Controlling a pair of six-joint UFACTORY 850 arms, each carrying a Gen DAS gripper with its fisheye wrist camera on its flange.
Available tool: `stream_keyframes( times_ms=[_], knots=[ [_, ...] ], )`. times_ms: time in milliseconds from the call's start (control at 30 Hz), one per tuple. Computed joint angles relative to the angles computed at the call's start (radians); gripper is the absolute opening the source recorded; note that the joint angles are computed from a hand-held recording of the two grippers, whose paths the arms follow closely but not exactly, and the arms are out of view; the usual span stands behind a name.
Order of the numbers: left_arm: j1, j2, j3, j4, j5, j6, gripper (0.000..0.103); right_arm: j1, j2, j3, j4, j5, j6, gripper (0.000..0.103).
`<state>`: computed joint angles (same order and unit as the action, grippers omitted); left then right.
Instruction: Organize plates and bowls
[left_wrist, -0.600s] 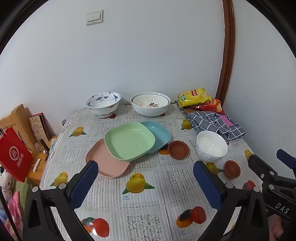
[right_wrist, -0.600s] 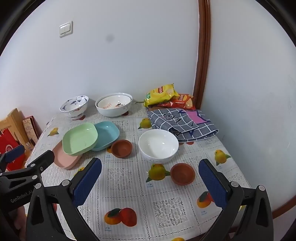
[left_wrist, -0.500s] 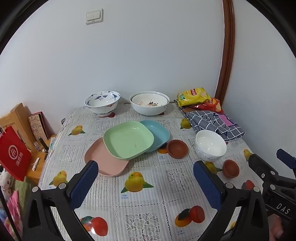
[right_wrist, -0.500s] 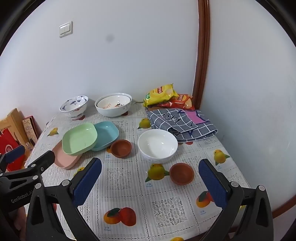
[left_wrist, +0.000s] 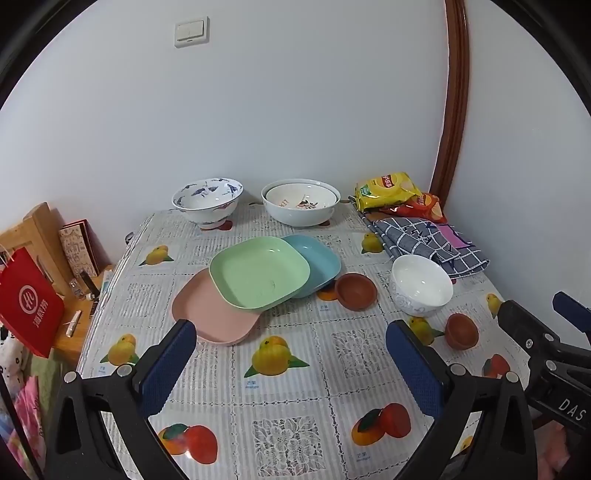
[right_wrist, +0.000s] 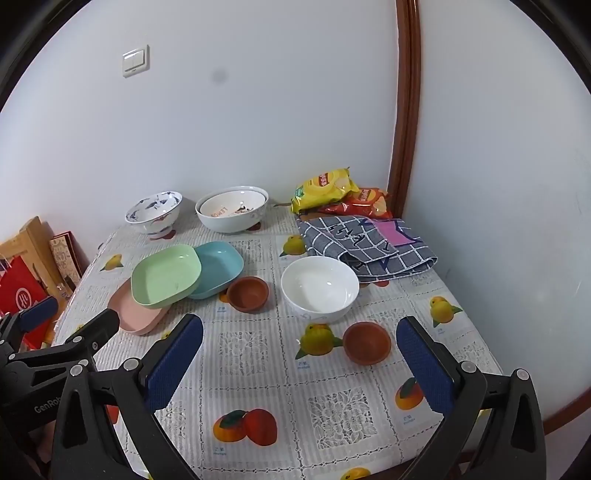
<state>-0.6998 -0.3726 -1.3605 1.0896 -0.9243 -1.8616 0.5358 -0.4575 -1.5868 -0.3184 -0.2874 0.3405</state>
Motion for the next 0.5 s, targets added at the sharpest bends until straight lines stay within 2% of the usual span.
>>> stream_keyframes(
  times_ms=[500],
  knots=[
    [-0.003,0.025,0.030,0.016,-0.011,-0.033,0.103,0.009,0.014,0.016,0.032,0.012,-0.031,0.103]
  ],
)
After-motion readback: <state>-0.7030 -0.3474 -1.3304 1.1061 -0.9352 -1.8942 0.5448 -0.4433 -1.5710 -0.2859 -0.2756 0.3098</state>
